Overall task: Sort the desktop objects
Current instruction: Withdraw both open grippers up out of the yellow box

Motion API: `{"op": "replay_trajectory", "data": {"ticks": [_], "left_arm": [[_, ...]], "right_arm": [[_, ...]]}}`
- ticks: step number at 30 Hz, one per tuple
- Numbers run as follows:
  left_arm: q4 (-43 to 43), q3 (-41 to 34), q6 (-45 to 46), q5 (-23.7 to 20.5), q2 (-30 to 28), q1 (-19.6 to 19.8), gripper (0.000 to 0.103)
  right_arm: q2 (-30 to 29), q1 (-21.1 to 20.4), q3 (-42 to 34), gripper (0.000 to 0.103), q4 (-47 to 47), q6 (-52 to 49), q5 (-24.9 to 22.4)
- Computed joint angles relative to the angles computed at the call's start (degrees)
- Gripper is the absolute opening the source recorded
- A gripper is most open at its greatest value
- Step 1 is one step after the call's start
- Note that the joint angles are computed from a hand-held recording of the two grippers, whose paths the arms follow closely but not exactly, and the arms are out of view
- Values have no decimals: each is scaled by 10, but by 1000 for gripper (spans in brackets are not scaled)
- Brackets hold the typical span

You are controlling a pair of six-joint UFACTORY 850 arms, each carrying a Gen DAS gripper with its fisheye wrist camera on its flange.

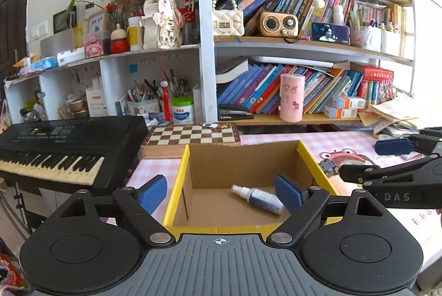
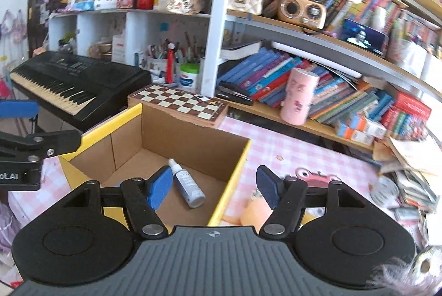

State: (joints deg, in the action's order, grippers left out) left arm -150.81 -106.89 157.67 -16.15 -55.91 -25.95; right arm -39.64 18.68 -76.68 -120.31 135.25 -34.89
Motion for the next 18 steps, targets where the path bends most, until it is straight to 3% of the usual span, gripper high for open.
{"op": "replay_trajectory", "data": {"ticks": [14,18], "left_arm": [[1,134,15,-27,71,13,88],[25,163,5,-26,87,14,88]], "right_arm": [[42,65,89,67,94,36,-73],[43,82,102,68,105,34,-66]]}}
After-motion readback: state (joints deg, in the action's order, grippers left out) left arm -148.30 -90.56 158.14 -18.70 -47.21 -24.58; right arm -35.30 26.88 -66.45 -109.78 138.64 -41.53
